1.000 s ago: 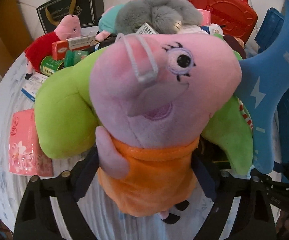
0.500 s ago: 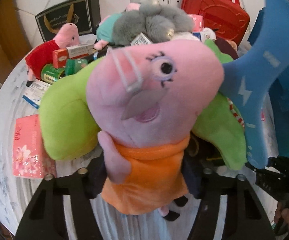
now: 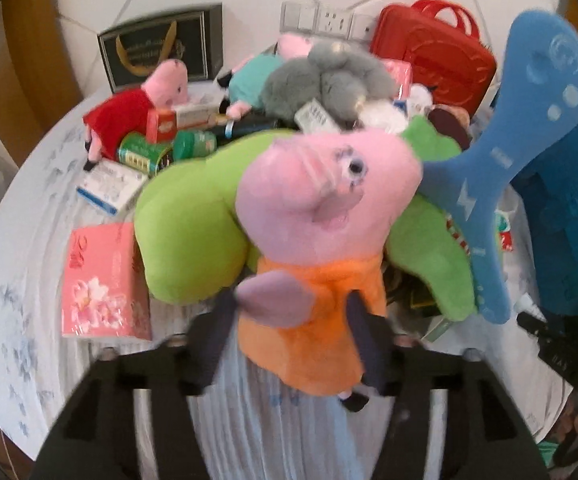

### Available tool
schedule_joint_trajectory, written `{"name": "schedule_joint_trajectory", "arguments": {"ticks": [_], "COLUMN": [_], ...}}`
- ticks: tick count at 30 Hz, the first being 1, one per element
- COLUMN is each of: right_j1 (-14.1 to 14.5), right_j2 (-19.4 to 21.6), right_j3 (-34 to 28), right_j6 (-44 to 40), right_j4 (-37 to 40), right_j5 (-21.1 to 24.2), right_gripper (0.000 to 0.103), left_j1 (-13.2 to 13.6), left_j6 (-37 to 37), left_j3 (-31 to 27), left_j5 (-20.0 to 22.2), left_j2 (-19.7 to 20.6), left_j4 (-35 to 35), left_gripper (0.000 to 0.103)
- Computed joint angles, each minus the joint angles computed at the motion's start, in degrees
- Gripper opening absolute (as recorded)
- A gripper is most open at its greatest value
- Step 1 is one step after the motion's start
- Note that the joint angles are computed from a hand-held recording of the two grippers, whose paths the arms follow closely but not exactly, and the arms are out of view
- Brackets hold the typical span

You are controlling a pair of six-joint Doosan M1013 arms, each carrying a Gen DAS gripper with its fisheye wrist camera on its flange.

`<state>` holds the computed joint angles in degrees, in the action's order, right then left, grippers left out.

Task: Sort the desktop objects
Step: 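Grasp the orange-dressed pig plush with left tool while right tool grasps white pill bottle, then carry pig plush and pill bottle into the blue crate and release both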

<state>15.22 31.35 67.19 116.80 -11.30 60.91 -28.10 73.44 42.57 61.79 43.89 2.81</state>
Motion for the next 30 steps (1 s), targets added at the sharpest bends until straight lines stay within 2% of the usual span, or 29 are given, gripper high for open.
{"name": "schedule_joint_trajectory", "arguments": {"ticks": [2,4,10,11,12,13,14,17,20,23,26,30], "right_j1": [0.2,0.3,0.2,0.1,0.1,0.1,0.1,0.1,0.4,0.8,1.4,2.4], "right_j2": [-0.9,-1.5,-1.1,-0.9,-0.6,-0.4,0.0,1.2,2.5,2.9,2.7,1.4], "right_j3": [0.7,1.3,-1.5,-2.2,-2.9,-3.7,-4.8,-7.6,-10.4,-11.5,-12.0,-11.8], "right_j6": [0.6,0.9,-0.3,-0.6,-0.9,-1.2,-1.8,-3.6,-4.9,-5.2,-4.6,-2.3], "right_j4": [-0.1,0.1,-1.1,-1.2,-1.3,-1.3,-1.1,-0.1,0.4,0.1,-1.4,-4.1], "right_j5": [0.2,-0.4,-2.2,-2.4,-2.7,-2.8,-3.1,-3.8,-3.4,-4.0,-4.7,-6.0], "right_gripper": [0.027,0.027,0.027,0.027,0.027,0.027,0.027,0.027,0.027,0.027,0.027,0.027], "left_j1": [-0.2,-0.5,-1.1,-1.2,-1.2,-1.2,-1.3,-1.1,-0.8,-0.6,-0.6,-0.9], "left_j6": [0.7,1.4,1.3,0.8,0.5,0.2,-0.3,-0.9,-1.4,-0.9,-0.9,-1.0], "left_j3": [-0.6,-3.2,-16.0,-18.2,-19.7,-21.7,-25.4,-29.6,-26.9,-22.3,-14.4,-7.9], "left_j5": [-0.7,0.7,10.0,11.1,11.9,13.0,15.4,16.8,14.1,10.8,3.5,-3.9], "left_j2": [0.1,1.5,9.2,10.6,11.4,12.6,14.6,16.9,15.4,12.6,7.6,2.6], "left_j4": [0.5,0.8,1.7,2.3,2.5,2.8,3.6,3.7,2.9,1.6,2.7,4.5], "left_gripper": [0.07,0.07,0.07,0.071,0.079,0.082,0.083,0.083,0.072,0.068,0.067,0.067]}}
